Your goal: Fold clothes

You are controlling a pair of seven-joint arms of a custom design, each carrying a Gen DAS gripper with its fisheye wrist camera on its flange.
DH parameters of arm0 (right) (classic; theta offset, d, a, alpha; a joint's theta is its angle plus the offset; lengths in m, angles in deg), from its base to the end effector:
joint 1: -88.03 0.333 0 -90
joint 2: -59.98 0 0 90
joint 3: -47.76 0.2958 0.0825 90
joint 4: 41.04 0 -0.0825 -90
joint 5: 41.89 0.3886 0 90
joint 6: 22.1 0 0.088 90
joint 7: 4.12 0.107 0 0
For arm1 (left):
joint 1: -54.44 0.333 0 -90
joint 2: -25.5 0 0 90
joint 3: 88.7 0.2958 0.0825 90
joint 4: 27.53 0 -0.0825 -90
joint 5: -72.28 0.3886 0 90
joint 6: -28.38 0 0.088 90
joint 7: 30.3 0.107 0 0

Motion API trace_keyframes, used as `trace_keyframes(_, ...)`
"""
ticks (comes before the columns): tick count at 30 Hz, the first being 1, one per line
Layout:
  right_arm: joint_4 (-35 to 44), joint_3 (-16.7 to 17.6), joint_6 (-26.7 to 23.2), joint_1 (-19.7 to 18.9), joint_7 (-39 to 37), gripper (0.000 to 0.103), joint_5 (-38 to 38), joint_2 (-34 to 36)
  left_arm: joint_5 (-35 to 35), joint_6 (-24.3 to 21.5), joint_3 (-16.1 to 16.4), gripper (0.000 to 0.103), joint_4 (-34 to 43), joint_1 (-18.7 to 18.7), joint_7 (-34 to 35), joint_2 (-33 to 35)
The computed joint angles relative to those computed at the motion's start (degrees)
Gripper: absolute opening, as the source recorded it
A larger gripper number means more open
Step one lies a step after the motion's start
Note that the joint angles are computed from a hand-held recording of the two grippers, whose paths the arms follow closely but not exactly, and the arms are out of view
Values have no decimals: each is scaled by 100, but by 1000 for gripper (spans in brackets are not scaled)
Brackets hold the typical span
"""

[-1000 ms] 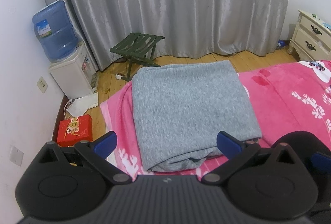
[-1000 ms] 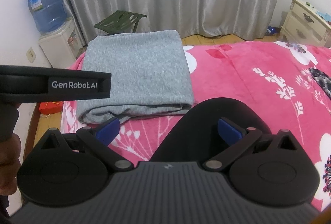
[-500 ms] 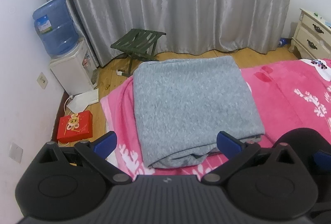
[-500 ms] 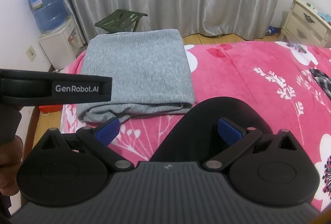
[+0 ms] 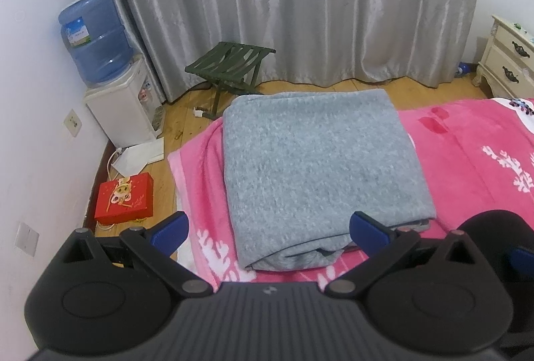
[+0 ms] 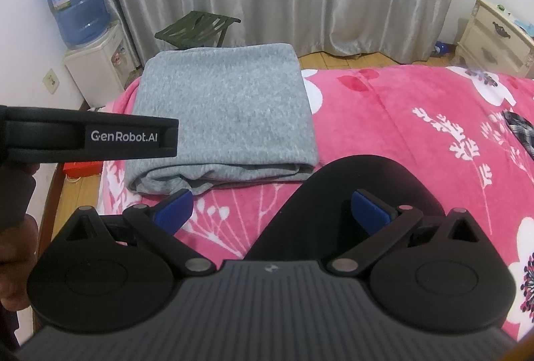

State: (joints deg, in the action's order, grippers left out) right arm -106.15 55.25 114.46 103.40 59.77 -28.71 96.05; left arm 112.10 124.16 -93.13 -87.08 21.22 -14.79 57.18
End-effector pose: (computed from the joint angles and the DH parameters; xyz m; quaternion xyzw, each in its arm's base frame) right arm 0.7216 0.2722 0.4959 -0.8532 0.4031 -0.1289 0.3049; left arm 0.6115 -0.3720 0.5367 -0.8398 0.4363 -0.0975 0.3080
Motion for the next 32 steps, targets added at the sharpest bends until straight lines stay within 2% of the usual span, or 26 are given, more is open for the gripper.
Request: trace_keyframes(32,88,-16,-3,34,-15,102,-66,80,-58,5,28,103,114,-7,40,92)
